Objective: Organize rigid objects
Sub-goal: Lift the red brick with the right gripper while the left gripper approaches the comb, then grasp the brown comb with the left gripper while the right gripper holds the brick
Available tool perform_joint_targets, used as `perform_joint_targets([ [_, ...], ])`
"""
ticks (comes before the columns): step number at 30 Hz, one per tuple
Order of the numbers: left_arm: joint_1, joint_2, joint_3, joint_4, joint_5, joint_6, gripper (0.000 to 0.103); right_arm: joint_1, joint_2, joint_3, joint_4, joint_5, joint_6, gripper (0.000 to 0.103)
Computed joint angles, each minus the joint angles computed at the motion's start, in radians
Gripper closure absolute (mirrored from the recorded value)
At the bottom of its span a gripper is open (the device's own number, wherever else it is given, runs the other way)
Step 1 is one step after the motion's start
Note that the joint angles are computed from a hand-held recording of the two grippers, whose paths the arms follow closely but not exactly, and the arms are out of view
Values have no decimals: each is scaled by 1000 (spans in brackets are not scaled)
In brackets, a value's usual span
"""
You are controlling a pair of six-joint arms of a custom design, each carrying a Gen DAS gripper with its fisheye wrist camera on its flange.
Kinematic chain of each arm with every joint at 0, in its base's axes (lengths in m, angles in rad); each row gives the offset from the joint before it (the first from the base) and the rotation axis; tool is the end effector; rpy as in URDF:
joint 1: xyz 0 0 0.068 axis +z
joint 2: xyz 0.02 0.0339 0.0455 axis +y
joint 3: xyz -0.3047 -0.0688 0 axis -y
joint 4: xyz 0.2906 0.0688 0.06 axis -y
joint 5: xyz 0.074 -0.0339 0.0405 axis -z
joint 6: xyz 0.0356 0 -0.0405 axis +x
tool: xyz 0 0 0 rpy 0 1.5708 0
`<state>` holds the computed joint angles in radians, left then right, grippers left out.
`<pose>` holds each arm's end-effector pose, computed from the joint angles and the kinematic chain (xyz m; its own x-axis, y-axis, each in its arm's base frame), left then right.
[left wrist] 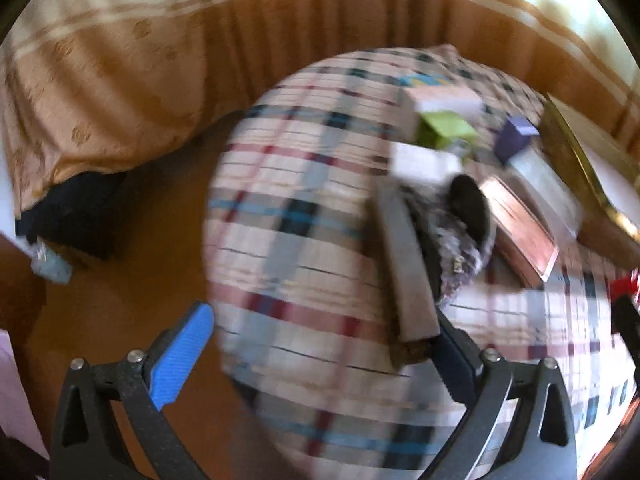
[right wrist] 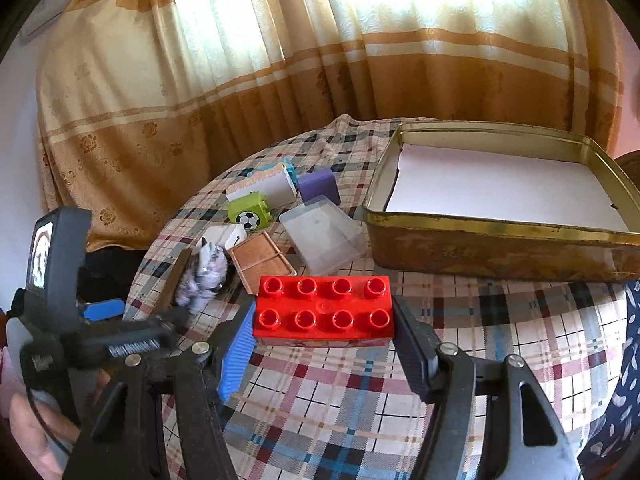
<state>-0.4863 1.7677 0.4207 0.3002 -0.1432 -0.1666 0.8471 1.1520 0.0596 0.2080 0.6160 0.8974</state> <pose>0.2298 -0.1157 0.0477 -0.8211 0.2484 -0.5139 0.2670 0.9629 0.0389 0.1137 0.0976 0.0818 -0.6080 0.2755 -0.7446 0.1702 0.9613 0.2167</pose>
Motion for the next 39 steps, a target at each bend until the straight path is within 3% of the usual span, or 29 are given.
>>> perform_joint_targets([
  [3,50,3,10,4,66,12,1,-3,43,4,35,-12,0,37],
  [7,27,36,32,29,14,40,1,7,54,6,39,-10,1,37],
  [11,67,16,23,27,69,54,1,7,44,5,28,-5,2,37],
  [18,101,-9,24,36,10,106,1,4,75,8,55,-23,1,37],
  [24,48,60,94,53,-30,165,1,9,61,8,37,-13,4,37],
  [28,32,98,148,61,17,220,12,17,64,11,33,0,5,37],
  [30,46,114,179,39,45,218,23,24,71,14,34,9,3,37],
  [31,55,124,193,13,60,214,36,26,76,15,35,13,2,37],
  [32,67,137,198,4,88,210,39,26,84,15,42,15,0,37],
  [36,29,133,125,119,32,226,45,22,93,13,53,13,5,37],
  [39,23,138,107,168,19,210,59,31,95,15,47,22,15,37],
])
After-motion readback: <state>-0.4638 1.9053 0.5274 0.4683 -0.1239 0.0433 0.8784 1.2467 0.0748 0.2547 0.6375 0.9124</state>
